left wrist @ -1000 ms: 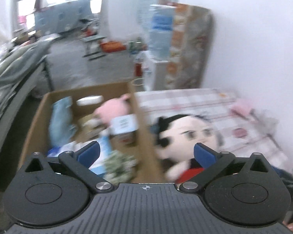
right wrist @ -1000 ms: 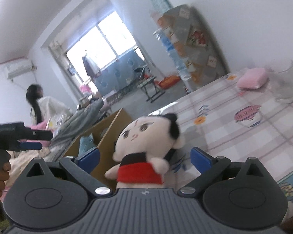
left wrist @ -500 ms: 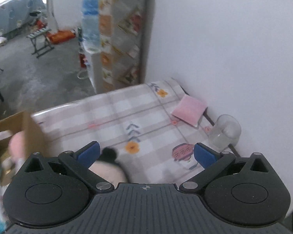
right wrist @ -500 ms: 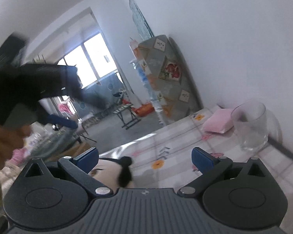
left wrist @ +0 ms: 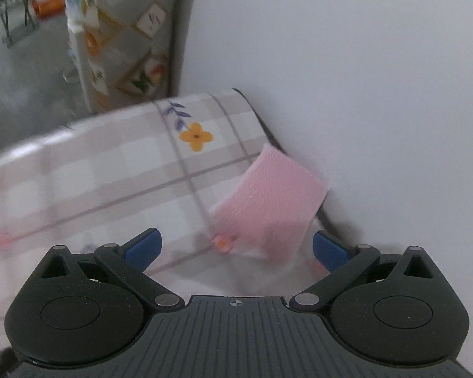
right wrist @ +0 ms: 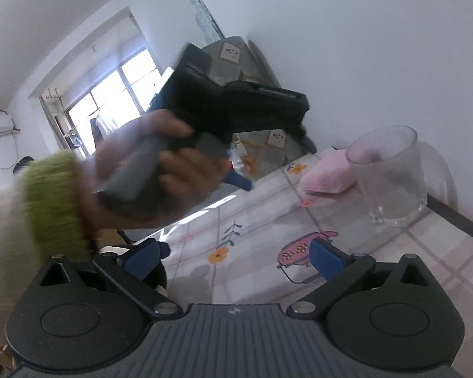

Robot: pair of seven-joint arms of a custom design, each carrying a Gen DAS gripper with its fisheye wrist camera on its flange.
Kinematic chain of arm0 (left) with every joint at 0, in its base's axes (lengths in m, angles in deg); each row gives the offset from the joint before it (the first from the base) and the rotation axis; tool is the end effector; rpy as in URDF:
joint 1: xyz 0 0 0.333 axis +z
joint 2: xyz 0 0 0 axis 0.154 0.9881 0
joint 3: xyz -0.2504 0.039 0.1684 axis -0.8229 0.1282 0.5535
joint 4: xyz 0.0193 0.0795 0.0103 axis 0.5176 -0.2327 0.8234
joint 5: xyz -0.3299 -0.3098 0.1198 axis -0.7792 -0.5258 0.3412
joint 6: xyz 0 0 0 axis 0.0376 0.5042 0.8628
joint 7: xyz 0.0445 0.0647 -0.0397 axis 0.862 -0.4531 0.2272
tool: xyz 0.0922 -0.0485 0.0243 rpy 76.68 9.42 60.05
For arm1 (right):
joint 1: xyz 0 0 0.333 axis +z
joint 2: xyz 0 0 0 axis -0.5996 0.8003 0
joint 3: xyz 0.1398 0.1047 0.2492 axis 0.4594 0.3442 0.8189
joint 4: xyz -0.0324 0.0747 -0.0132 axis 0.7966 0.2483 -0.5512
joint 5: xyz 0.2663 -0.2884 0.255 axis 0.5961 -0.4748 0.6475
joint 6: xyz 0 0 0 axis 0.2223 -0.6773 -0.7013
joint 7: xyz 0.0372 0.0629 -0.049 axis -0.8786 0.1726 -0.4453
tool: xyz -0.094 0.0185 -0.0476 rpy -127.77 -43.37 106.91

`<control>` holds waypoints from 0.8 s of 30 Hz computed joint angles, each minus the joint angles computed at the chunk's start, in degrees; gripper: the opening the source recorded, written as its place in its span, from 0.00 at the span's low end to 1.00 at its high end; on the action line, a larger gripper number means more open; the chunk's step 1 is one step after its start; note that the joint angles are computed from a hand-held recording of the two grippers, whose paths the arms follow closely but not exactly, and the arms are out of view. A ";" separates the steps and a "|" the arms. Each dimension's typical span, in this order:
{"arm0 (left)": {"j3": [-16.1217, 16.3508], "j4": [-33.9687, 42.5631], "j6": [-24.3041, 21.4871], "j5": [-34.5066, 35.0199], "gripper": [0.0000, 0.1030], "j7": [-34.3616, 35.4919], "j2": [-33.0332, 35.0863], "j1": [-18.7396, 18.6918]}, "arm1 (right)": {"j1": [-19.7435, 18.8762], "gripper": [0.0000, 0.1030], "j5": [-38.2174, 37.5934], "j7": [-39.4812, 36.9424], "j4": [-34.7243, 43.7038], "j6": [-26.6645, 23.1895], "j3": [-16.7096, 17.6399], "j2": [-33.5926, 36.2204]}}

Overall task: Organize soft objects
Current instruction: 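Move the left tool to the pink mesh sponge and close on it, then lift the pink sponge with the left tool toward the right tool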

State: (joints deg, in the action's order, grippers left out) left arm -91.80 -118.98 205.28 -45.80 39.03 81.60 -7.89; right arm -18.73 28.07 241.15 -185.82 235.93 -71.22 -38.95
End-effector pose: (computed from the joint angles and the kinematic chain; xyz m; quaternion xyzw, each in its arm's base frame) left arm 0.7257 -0.3412 0.5037 -0.7062 0.6497 -0.2680 0.0858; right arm 0.4998 0.2752 0.4385 -0.5983 0.5385 -0.0900 0.5864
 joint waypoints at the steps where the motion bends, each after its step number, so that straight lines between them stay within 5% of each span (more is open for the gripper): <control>1: -0.17 1.94 -0.20 -0.76 1.00 -0.06 1.74 0.14 | -0.08 0.81 -0.60 0.53 0.16 0.41 -0.20 0.36; 12: 1.08 10.60 -0.19 0.09 0.99 -0.14 10.21 -1.80 | -1.86 0.81 -3.53 5.10 0.11 2.39 -0.21 1.49; 17: 1.13 9.31 1.45 0.48 0.85 -0.16 9.47 -1.80 | -2.11 0.81 -3.40 5.72 -0.29 2.39 -0.11 1.29; 24: 1.35 9.54 0.70 1.33 0.78 -0.18 9.27 -2.40 | -2.11 0.81 -3.70 6.40 -0.06 2.23 -0.06 1.32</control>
